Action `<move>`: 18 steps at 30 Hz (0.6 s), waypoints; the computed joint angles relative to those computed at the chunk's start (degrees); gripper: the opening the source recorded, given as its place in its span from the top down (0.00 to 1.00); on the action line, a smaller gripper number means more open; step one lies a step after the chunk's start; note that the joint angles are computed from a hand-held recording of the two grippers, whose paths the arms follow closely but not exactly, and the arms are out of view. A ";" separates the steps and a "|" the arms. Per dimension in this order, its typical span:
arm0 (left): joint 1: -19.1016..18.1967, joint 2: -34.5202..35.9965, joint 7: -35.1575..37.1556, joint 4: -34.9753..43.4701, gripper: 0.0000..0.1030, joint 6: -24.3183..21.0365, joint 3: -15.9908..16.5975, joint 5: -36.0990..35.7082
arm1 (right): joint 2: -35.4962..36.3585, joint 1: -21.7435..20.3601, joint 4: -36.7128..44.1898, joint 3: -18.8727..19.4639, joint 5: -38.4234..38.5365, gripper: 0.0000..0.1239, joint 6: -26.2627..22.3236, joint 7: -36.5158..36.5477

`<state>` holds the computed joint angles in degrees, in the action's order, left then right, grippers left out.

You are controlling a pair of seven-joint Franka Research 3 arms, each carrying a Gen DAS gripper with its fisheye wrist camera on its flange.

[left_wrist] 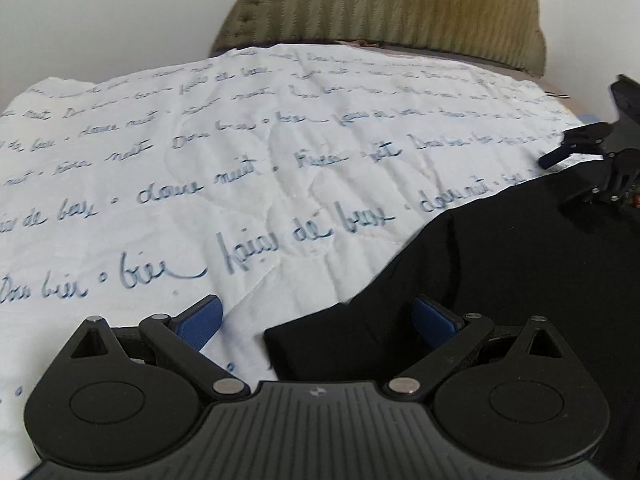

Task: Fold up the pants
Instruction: 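Grasp the waistband of the black pants with the left and right grippers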

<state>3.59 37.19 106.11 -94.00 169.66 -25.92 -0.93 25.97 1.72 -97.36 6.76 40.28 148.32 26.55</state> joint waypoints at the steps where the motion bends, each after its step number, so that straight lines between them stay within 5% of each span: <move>1: 0.67 0.09 0.71 0.01 0.02 -0.40 -0.89 -0.20 | 0.79 -0.55 1.41 0.21 0.11 0.22 -2.37 -0.06; 4: 0.78 -0.56 2.21 -0.35 0.11 -1.70 -1.18 -0.08 | 2.74 -0.91 4.87 -0.27 -1.19 0.23 -7.56 0.98; 5: 1.22 -0.85 3.62 -0.68 0.27 -1.94 -1.87 -0.08 | 2.95 -1.10 5.47 -0.25 -1.32 0.27 -8.80 0.93; 7: 0.11 -2.24 4.83 -1.77 0.42 -1.85 -0.85 0.79 | 3.00 -1.78 6.33 0.15 -1.03 0.42 -11.34 -0.52; 9: -1.73 -3.55 4.75 -2.67 0.64 -1.57 1.14 1.94 | 2.43 -2.40 6.28 0.37 0.04 0.77 -13.12 -2.18; 10: -2.61 -4.00 4.18 -2.93 0.68 -1.30 2.14 2.33 | 1.81 -2.22 5.58 0.14 0.42 0.85 -12.56 -2.22; 11: -3.05 -4.44 3.56 -3.33 0.75 -0.76 2.62 2.34 | 1.03 -2.01 4.52 -0.01 0.87 0.93 -11.47 -2.62; 13: -4.50 -5.55 1.46 -4.64 0.83 1.39 4.31 2.91 | -1.04 -1.48 1.23 0.02 1.92 0.94 -8.01 -4.81; 18: -15.28 -7.62 -9.99 -6.87 0.90 8.22 17.19 10.70 | -6.58 1.77 -9.22 1.37 5.76 0.95 9.89 -11.70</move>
